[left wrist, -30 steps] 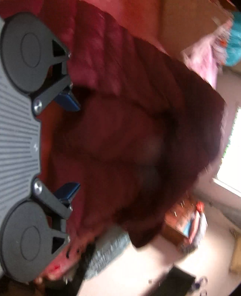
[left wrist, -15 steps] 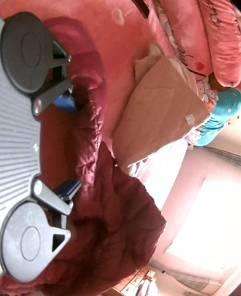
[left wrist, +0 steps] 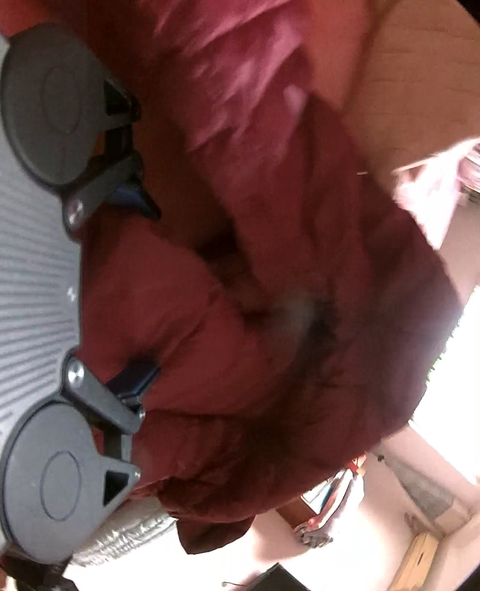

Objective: Fold large clothes
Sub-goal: 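Lay the maroon jacket flat on the bed and regrasp its sleeve with the right tool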

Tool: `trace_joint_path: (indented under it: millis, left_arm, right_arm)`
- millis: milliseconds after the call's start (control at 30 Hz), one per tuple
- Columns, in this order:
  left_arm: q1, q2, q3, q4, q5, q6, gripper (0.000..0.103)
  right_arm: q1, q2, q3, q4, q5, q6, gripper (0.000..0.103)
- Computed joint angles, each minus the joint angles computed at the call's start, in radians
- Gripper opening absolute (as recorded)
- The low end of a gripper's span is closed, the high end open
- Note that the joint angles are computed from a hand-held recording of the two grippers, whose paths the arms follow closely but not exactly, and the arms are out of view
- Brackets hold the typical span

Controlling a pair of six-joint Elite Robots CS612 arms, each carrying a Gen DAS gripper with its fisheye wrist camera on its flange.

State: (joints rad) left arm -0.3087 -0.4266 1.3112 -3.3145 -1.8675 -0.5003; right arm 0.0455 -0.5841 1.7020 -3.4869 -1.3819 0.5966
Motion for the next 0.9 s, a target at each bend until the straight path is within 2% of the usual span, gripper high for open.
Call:
trace_joint_path:
  millis: [33, 67, 100, 133, 167, 200, 233, 267, 300, 367, 467, 700, 900]
  left_arm:
    - [-0.003, 0.002, -0.005, 0.007, 0.000, -0.005, 0.081]
    - [-0.008, 0.005, -0.012, 0.019, 0.011, -0.009, 0.074]
    - [-0.011, 0.005, -0.013, 0.024, 0.014, -0.013, 0.063]
    - [-0.013, 0.006, -0.016, 0.024, 0.009, -0.022, 0.057]
    - [-0.014, 0.006, -0.017, 0.020, 0.004, -0.033, 0.047]
    - [-0.017, 0.005, -0.015, 0.018, 0.003, -0.038, 0.038]
    - [-0.021, 0.000, -0.012, 0.020, 0.011, -0.033, 0.034]
    - [-0.023, -0.014, 0.011, 0.008, 0.021, -0.022, 0.024]
    - [-0.028, -0.028, 0.033, -0.007, 0.030, -0.008, 0.017]
    - [-0.038, -0.041, 0.051, -0.036, 0.040, 0.021, 0.013]
    - [-0.047, -0.072, 0.093, -0.070, 0.040, 0.064, 0.010]
    - [-0.048, -0.159, 0.225, -0.195, -0.021, 0.129, 0.009]
    - [-0.045, -0.244, 0.348, -0.248, -0.083, 0.190, 0.009]
  right_arm:
    - [-0.002, 0.005, -0.004, -0.009, 0.018, 0.002, 0.103]
    - [-0.003, 0.010, -0.008, -0.015, 0.030, 0.000, 0.103]
    - [-0.003, 0.015, -0.014, -0.020, 0.036, -0.001, 0.099]
    - [-0.004, 0.019, -0.018, -0.023, 0.044, -0.001, 0.090]
    - [-0.005, 0.023, -0.023, -0.023, 0.053, 0.000, 0.079]
    - [-0.006, 0.024, -0.024, -0.025, 0.062, 0.004, 0.073]
    - [-0.008, 0.028, -0.028, -0.030, 0.077, 0.009, 0.059]
    - [-0.010, 0.032, -0.033, -0.036, 0.096, 0.017, 0.047]
    - [-0.011, 0.034, -0.034, -0.041, 0.106, 0.022, 0.045]
    - [-0.011, 0.026, -0.023, -0.052, 0.112, 0.010, 0.034]
    - [-0.009, 0.011, -0.004, -0.089, 0.114, -0.007, 0.027]
    - [-0.010, -0.025, 0.059, -0.252, 0.133, 0.018, 0.023]
    - [-0.029, -0.065, 0.138, -0.437, 0.172, 0.116, 0.022]
